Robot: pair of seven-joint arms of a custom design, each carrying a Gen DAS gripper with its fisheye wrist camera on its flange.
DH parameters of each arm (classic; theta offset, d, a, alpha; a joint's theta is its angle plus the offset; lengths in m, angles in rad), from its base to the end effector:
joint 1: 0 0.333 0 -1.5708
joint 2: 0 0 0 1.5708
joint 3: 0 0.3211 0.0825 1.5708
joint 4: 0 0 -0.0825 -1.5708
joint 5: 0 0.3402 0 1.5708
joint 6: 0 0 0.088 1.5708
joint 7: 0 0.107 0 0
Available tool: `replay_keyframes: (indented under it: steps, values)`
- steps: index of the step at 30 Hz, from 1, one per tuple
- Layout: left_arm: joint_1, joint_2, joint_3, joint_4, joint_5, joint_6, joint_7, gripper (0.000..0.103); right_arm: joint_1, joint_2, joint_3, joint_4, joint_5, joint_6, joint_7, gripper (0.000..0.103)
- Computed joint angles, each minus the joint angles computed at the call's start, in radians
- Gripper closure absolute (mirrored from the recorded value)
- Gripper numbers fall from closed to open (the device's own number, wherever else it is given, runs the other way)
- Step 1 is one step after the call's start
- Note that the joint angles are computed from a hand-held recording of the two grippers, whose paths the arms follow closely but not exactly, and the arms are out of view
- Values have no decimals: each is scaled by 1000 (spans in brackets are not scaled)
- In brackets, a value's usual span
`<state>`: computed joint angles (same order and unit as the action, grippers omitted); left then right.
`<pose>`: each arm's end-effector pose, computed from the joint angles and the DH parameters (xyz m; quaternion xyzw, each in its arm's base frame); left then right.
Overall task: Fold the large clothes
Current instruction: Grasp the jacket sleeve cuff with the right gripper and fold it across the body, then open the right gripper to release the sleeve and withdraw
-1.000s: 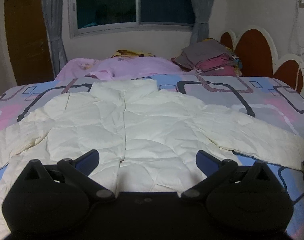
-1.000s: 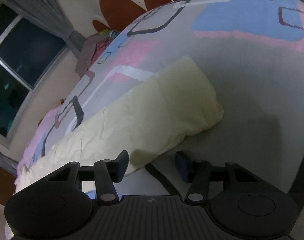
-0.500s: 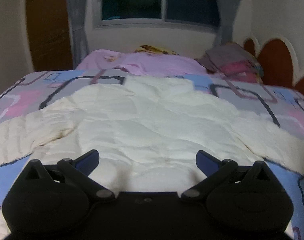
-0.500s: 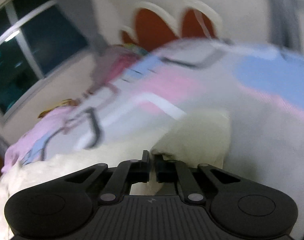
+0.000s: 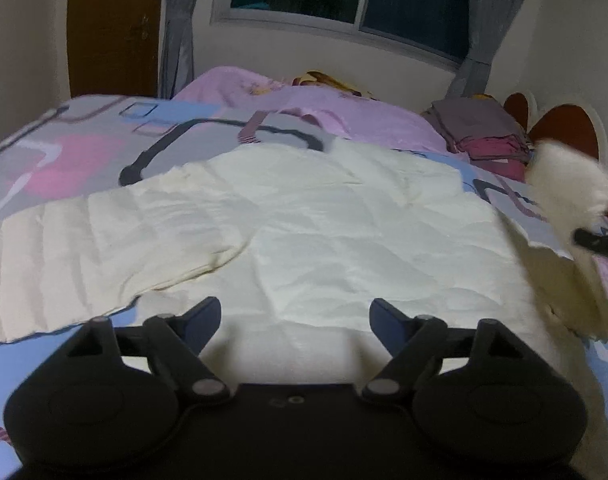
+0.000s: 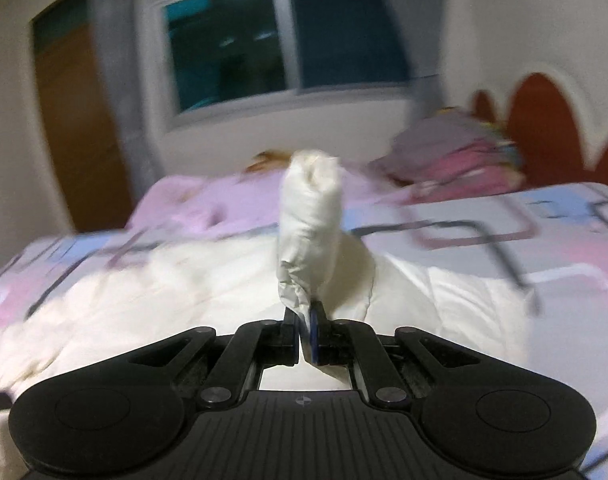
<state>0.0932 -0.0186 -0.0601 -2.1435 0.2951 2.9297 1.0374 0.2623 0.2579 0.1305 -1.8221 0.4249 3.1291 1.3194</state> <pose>0.5462 -0.0006 0.5336 -0.7398 0.5435 -0.2896 0.2709 0.6005 0.1996 0.5449 -0.6690 0.5477 -0.2282 0.4476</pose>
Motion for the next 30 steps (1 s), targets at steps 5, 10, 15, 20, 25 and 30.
replay_keyframes:
  steps: [5, 10, 15, 20, 25, 30]
  values:
    - [6, 2, 21, -22, -239, 14, 227, 22, 94, 82, 8, 60, -73, -58, 15, 98]
    - [15, 2, 27, -29, -361, 18, 347, 13, 123, 154, 49, 104, -75, -112, -62, 98]
    - [13, 33, 11, 7, -553, 17, 511, 6, 139, 149, 22, 66, -141, -28, -25, 27]
    - [33, 124, -65, 120, -867, -23, 765, 11, -26, 46, 146, -45, 22, 16, -101, 60]
    - [46, 236, -98, 241, -818, -102, 695, 32, 138, -26, -159, -135, -9, 90, 145, 63]
    - [80, 320, -149, 327, -792, -121, 718, 90, 179, -2, -311, -101, -64, 26, 328, 63]
